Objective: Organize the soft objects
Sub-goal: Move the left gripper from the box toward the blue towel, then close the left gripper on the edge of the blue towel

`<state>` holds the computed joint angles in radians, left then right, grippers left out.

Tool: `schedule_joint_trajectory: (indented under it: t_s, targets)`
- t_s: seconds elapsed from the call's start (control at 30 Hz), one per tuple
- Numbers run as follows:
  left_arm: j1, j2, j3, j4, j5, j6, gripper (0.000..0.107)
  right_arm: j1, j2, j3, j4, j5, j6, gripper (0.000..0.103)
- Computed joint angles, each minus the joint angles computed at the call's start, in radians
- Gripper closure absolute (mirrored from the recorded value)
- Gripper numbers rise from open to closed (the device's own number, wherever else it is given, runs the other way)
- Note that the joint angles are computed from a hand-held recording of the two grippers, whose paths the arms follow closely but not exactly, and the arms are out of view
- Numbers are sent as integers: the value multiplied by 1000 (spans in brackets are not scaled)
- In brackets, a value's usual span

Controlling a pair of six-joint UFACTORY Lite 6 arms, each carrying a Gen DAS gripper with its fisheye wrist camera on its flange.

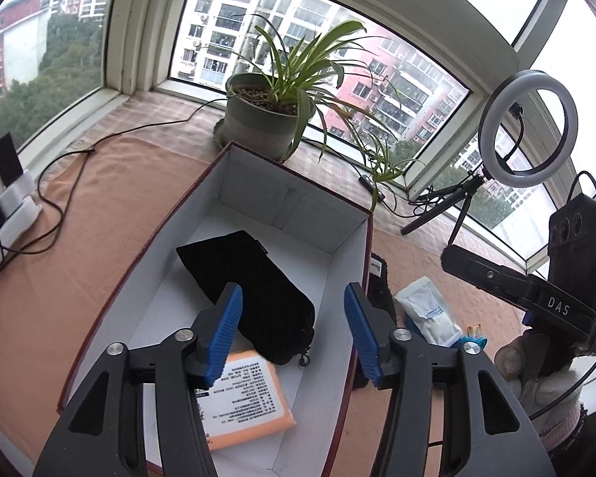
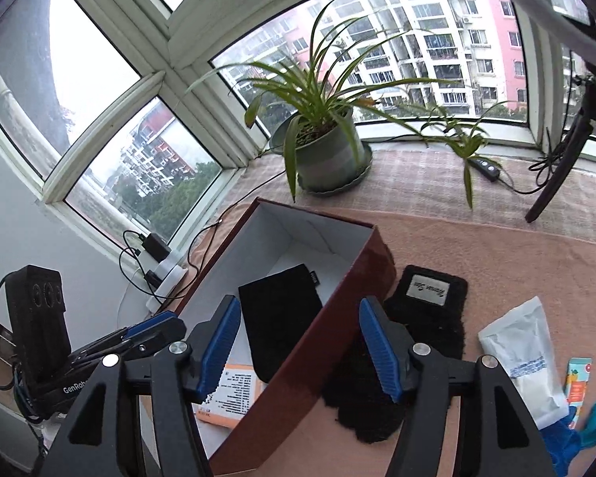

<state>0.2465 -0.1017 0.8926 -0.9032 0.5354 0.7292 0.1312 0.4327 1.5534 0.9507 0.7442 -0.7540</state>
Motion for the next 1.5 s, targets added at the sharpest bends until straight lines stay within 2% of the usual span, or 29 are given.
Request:
schedule_joint_trajectory:
  t_s: [0.1,0.2,0.23,0.3,0.63,0.83,1.03,1.27,1.37,1.47,1.5]
  targets:
    - [0,-24,-16,1,5,-3,47,-60,-55,-70,59,-1,-90,42]
    - [-11,-56,-38,10,-1,-13,47,-119,-111,-135,92,-5,-160,21]
    - [-16,-65,-45,15,-5,-19,43,-149,-130,-155,96,3,-179,20]
    - [-29,-84,-56,25,-9,-39,39,-202,-150,-173,75,23,-177,20]
    - [-132,-192,-109,42,-22,-132,38,-532,-205,-188,-22,161,-245,20]
    - [-287,-230,-120,67,-73,-249,38,-715,-126,-72,-52,289,-280,20]
    - [-470,-183,-134,24,-158,-313,38,-834,-68,1,-66,375,-338,20]
    - [-684,-25,-118,-111,-270,-297,38,-901,8,62,-98,466,-379,29]
    - [-764,66,-93,-263,-311,-187,38,-903,53,93,-117,504,-390,36]
    - [-829,163,-72,-534,-326,54,38,-874,76,88,-145,502,-416,45]
    - [-843,194,-61,-577,-325,87,38,-857,85,81,-159,500,-425,48]
